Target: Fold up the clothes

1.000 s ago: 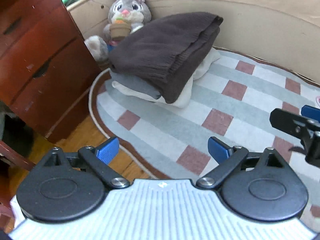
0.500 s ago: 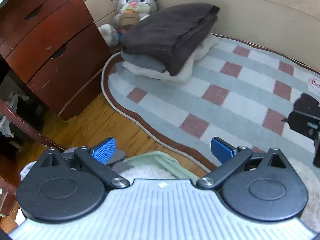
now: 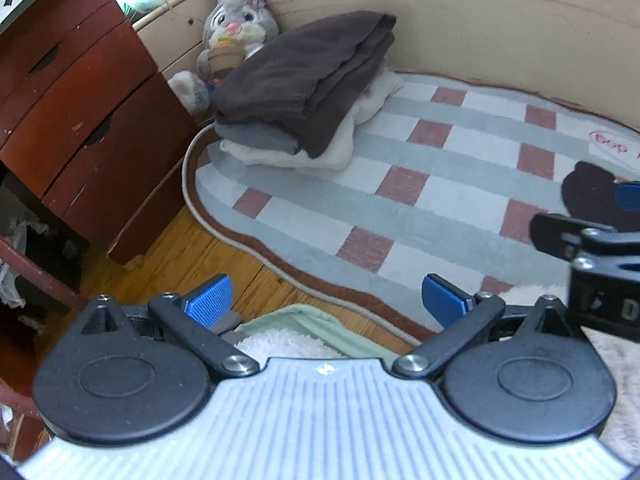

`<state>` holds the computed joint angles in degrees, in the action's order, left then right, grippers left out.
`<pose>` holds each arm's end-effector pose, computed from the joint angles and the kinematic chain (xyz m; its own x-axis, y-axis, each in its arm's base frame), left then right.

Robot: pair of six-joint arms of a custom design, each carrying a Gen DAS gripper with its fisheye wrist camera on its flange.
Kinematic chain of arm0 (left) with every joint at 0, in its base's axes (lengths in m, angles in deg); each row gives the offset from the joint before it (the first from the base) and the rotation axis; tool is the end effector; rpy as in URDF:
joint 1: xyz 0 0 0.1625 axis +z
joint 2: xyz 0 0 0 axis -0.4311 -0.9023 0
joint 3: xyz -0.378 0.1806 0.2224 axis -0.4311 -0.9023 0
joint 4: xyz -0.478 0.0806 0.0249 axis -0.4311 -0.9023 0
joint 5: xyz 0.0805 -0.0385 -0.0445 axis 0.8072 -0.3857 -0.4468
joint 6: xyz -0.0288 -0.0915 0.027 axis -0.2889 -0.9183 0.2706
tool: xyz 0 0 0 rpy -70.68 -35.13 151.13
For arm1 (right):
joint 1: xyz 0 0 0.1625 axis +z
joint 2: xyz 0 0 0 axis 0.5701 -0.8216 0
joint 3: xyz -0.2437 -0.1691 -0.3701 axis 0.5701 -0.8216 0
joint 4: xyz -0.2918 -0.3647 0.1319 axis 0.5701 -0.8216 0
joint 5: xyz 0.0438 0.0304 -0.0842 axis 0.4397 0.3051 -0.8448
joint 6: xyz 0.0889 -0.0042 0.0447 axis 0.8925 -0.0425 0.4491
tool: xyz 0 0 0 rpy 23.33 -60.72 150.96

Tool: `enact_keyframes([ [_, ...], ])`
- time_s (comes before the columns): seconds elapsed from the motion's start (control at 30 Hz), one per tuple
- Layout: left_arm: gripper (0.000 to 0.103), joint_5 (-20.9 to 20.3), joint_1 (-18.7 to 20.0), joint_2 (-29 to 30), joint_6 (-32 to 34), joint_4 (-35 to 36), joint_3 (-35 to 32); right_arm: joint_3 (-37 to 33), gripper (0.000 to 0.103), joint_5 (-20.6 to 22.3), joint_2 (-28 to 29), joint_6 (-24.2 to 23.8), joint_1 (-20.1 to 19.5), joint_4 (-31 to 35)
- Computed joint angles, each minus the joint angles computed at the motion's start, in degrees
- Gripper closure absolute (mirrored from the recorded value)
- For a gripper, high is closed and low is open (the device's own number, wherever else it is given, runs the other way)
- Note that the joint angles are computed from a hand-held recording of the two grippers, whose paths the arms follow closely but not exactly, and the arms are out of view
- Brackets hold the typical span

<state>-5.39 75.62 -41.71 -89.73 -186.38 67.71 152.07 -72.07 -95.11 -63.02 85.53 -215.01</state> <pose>-0.2754 -0.6800 0.3986 -0.4637 0.0474 -0.8847 0.5729 0.7777 -0.2586 0.4758 -0.6751 0.1830 -0.8204 -0.1286 0.5572 -0.4761 0.6933 -0.5410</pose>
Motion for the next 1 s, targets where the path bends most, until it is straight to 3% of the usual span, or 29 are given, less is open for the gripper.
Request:
enact_keyframes([
  [0.13, 0.000, 2.34, -0.16, 0.55, 1.46, -1.40, 0.27, 0.64, 0.016, 0.68, -0.55, 0.24, -0.12, -0.04],
  [0.27, 0.000, 0.78, 0.26, 0.94, -0.39, 1.01, -0.94, 1.48, 0.016, 0.84, -1.14, 0.67, -0.29, -0.59],
  [0.47, 0.000, 1.11, 0.24, 1.88, 1.91, -1.15, -1.08, 1.83, 0.016, 0.91, -1.25, 0.27, -0.56, -0.92],
  [1.0, 0.000, -0.32, 2.10, 2.27, -1.39, 3.52, -2.21, 0.13, 0.016, 1.00, 0.00, 3.43, -1.78, 2.92],
])
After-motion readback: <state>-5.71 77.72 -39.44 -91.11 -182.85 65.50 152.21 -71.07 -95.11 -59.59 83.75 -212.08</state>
